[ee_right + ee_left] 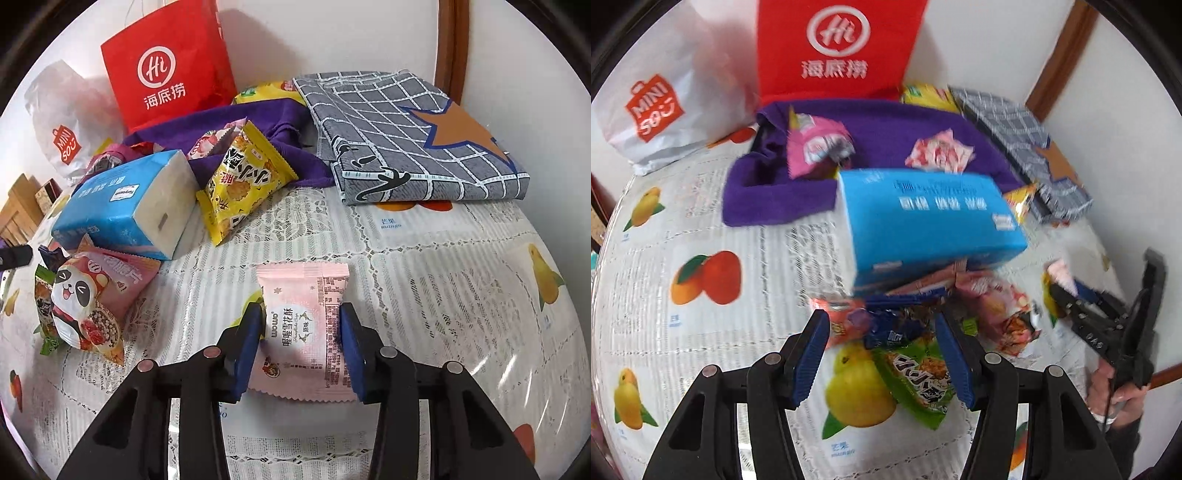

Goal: Organize snacks
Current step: 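Grasp the blue chocolate biscuit packet with the left tool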

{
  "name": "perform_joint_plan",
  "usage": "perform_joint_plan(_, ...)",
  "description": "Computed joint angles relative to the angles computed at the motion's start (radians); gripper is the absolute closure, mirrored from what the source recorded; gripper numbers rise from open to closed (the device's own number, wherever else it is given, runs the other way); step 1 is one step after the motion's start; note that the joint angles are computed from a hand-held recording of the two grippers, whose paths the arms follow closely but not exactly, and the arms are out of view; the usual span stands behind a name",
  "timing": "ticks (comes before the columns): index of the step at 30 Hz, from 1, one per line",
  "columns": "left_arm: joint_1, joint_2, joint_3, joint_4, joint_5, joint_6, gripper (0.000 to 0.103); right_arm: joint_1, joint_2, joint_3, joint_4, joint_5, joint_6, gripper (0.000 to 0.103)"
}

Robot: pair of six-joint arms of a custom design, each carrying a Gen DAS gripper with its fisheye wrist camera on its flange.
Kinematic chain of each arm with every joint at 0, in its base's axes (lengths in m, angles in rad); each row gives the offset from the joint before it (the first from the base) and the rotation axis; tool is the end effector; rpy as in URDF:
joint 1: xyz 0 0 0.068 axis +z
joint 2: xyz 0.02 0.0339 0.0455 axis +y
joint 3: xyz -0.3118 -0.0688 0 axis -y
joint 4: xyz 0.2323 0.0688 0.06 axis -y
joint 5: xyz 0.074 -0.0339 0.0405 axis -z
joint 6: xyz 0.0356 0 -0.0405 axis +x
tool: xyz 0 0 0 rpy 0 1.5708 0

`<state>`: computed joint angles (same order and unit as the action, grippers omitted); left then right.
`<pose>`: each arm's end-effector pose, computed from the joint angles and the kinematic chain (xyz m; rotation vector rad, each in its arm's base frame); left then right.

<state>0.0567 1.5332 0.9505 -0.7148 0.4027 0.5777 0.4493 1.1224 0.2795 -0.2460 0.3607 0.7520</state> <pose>0.2644 0.0010 0.2446 0.7772 2.6182 -0.4124 0.1261 0.0468 0.1659 0.4966 2.4997 -0.0294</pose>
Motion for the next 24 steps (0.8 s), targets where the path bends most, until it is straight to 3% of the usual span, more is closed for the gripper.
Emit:
perform_joint_plan(8,-0.090,0.046,-0.047,0.099,-0.069,-0.096,0.045,0.039,0.026,0.003,0.001,0.037,0.011,0.057)
perform_joint_plan(10,-0.109,0.038,-0.063,0.132,-0.101,-0.113,0.052,0.042,0.032,0.006,0.000,0.041,0.011,0.057)
perform_joint_plan(11,-0.117,0.028,-0.075,0.153,-0.119,-0.116,0.061,0.042,0.033,0.007,-0.001,0.042,0.012,0.057)
perform_joint_plan(18,-0.006,-0.035,-0.058,0.083,-0.079,-0.015,0.063,0.077,0.034,0.030,-0.048,0.058,0.041,0.063)
perform_joint_plan(24,0.214,-0.014,-0.026,-0.053,-0.058,0.169,0.063,0.215,-0.007,0.067,-0.118,0.068,0.149,0.064)
